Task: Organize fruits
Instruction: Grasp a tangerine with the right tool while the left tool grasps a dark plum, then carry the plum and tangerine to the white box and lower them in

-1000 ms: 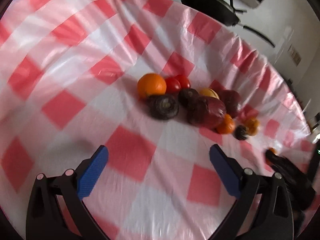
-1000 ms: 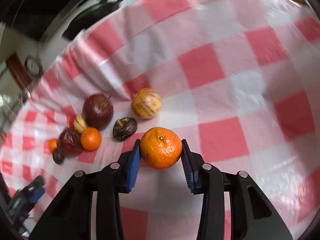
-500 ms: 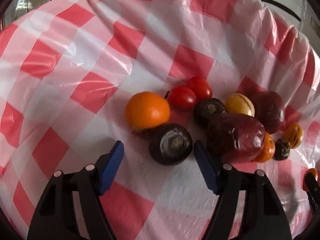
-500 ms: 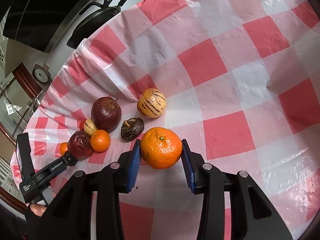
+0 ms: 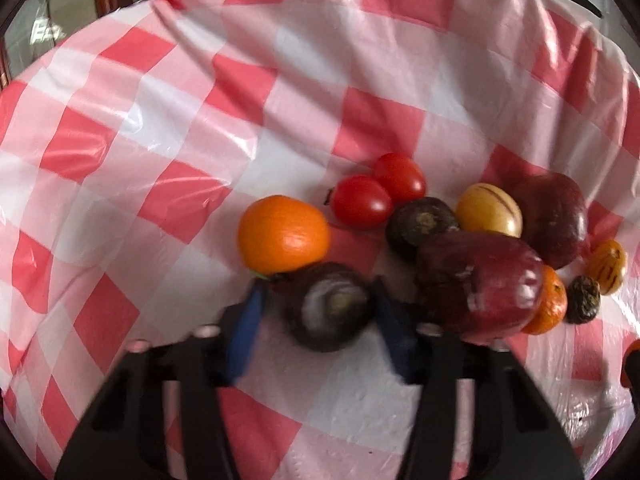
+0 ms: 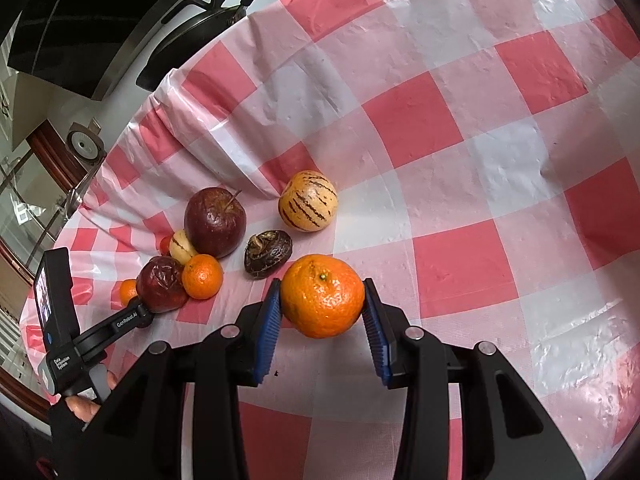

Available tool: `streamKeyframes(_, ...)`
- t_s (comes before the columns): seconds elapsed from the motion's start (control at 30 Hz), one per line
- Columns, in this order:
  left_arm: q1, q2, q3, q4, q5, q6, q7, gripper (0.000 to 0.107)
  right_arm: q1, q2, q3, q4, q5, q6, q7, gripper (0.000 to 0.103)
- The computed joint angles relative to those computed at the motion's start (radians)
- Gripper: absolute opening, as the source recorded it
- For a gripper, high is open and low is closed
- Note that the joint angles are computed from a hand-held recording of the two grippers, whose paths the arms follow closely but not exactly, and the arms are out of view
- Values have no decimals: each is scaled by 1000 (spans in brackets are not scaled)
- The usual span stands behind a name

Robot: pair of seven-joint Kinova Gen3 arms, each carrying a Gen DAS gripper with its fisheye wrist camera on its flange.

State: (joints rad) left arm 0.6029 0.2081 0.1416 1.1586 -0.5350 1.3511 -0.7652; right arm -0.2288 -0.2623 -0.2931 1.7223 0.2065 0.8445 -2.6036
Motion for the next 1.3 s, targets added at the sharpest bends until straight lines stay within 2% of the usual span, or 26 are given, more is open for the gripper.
streamKeyframes(0.17,23,-16,13,15,3,-27,15,41,5,-9,0,12,-2,-15,-8,40)
streamKeyframes(0.33,41,-156,56,182,-28,-143,93,41,5,-6,-1,10,-3,-13,-6,40)
streamKeyframes(0.5,-9,-368,91,389,100,-333,145,41,6,-6,-2,10,-2,-12,-7,40)
streamKeyframes(0.6,-46,-440,112,437,156,-352,160,41,5,-6,0,10,-4,-13,-5,40)
streamKeyframes(0.83,-114,-583,56,507,269,-394,86,41,6,-15,1,19,-6,-28,0,40)
streamKeyframes(0.97,-146,-678,7,552,329,-384,30,41,11,-23,-8,22,-4,-31,2,40)
streamKeyframes(1.1,-184,-774,-58,595,372,-349,-37,41,15,-23,-56,7,21,-5,-36,40)
streamKeyframes(1.3,-248,-924,-181,645,423,-317,-137,41,-62,-8,-129,-23,-19,7,-100,40)
